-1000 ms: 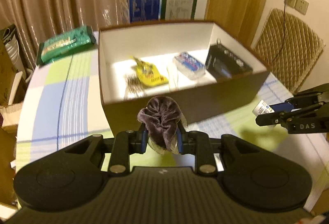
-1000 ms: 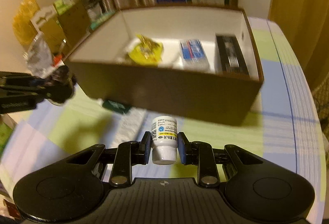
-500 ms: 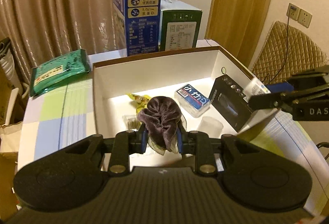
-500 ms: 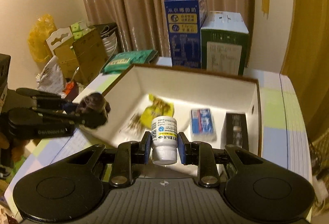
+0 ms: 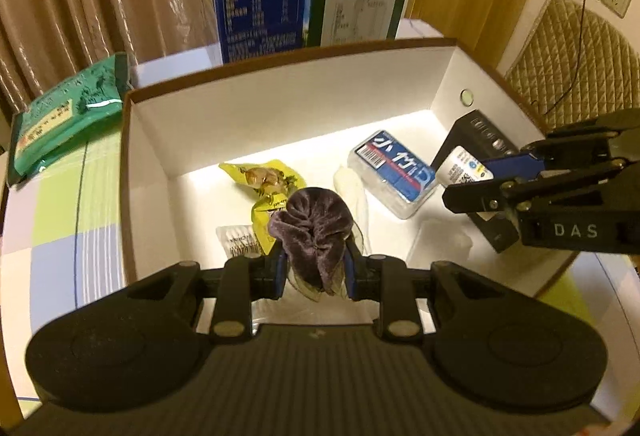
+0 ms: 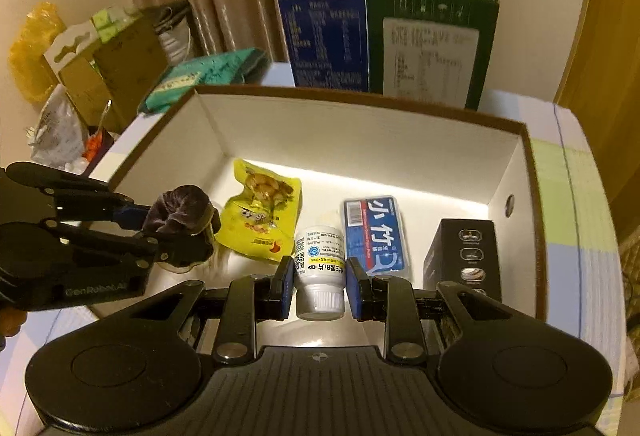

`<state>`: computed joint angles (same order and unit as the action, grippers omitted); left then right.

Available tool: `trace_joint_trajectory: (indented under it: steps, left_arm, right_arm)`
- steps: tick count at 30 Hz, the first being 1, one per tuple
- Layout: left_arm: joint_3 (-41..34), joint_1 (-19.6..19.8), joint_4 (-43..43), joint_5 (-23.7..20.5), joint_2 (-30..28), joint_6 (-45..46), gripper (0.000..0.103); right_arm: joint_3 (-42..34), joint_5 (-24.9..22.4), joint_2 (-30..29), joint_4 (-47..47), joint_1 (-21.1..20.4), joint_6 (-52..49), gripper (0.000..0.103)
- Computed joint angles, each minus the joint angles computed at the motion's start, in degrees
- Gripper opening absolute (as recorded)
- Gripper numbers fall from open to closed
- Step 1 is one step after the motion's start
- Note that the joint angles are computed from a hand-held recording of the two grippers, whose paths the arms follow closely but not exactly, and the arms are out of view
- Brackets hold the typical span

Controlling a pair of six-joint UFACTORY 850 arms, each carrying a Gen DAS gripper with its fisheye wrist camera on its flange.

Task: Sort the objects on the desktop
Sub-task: 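Carry both items over the box and release them inside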

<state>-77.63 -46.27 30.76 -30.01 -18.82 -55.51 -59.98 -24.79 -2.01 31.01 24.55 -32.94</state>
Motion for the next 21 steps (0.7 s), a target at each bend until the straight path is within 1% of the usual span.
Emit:
trace_joint_trajectory:
  steps: [5,10,11,14,16,17,18,21]
  left_arm:
    - [-1.3,1.2,-4.2,0.1,-1.8,4.8,0.025]
    - [-2.5,1.9,-5.7,-0.9,-3.3,6.7,0.033]
    - [-2.7,2.0,-6.0,-1.0,-3.5,7.1,0.036]
    - [-2.3,2.2,-6.3,-0.5,-3.5,7.8,0.037]
    - [-2.1,2.3,-6.6,-0.5,-3.3,8.1,0.043]
    - [-2.0,2.4,-6.5,-0.4,-3.3,8.0,0.052]
    - [-1.8,2.4,-6.3,-0.3,-3.1,7.9,0.056]
    - [-1.6,2.6,-6.7,0.3,-2.8,8.8,0.056]
  right_arm:
    - [-1.1,-0.4,-1.9,-2.6,0.5,1.9,0.024]
    - [-2.2,-0.8,-3.5,-3.8,0.6,2.8,0.024]
    - [-2.5,-0.9,-3.9,-4.2,0.7,3.3,0.024]
    - [-3.3,-1.1,-4.8,-5.3,0.7,4.3,0.024]
    - [-3.9,-1.7,-5.5,-5.2,0.6,4.1,0.024]
    - [-4.1,-1.8,-5.7,-5.4,0.6,4.2,0.024]
    - [-4.2,-1.9,-5.9,-5.7,0.6,4.4,0.024]
    - [-4.7,-2.4,-6.5,-6.3,0.7,4.8,0.024]
